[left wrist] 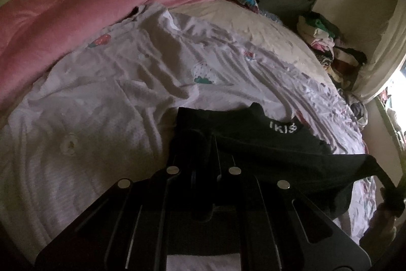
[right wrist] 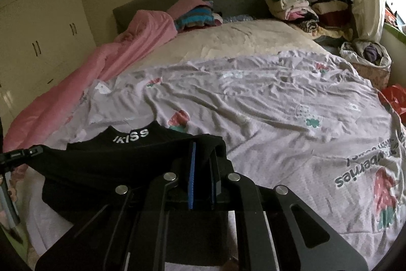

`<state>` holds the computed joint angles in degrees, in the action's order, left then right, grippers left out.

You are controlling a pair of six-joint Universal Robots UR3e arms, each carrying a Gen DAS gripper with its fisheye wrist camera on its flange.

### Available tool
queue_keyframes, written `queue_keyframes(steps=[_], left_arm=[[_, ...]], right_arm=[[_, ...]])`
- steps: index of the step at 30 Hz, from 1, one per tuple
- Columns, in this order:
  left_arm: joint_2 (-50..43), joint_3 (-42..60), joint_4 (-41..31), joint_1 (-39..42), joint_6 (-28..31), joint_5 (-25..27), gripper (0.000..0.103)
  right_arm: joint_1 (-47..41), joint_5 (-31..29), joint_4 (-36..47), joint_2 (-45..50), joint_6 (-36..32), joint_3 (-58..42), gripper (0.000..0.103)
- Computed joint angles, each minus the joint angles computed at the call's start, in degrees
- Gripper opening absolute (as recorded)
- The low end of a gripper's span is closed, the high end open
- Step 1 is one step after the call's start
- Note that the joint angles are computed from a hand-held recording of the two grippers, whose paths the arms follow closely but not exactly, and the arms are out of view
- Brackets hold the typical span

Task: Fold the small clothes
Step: 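Open both grippers and flatten the folded sweatshirt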

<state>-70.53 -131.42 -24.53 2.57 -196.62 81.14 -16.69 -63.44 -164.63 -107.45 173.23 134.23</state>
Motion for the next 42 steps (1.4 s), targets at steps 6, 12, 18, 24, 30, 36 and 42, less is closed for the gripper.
queue_keyframes(steps=[6,12,18,24,30,36,42], left_arm=[[-4.44,0.76,3.25,-2.28,-0.05,3.19,0.003],[-7.08,1.65,5.15,-4.54,-0.06,5.74,0.005],[-6.60,1.32,5.73,-4.38,0.40,4.28,0.018],[-3.36,0.10,7.37,-5.05,-0.48,5.95,0.047],[1.30,-1.34,8.51,-8.89,-0.60,9.59,0.061],[3.29,-3.07,6.65,-13.24,-0.29,10.09,0.059],[0.47,-6.60,7.17,-14.34,0.45,9.70,0.012]], right_arm=[[1.92,-2.56,-3.60,4.64,1.30,-0.49,0.008],[4.06,-5.60,-6.25,8.43,2.42,-1.44,0.013],[5.41,-9.27,-9.39,9.13,3.29,-0.86,0.035],[5.31,-9.35,-10.36,4.46,1.30,2.38,0.047],[6.36,-7.75,-7.70,-1.32,-1.28,4.86,0.050],[8.52,-6.04,-3.44,-4.53,-3.46,5.80,0.038],[13.85,-7.90,-2.64,-2.30,-4.66,6.11,0.021]])
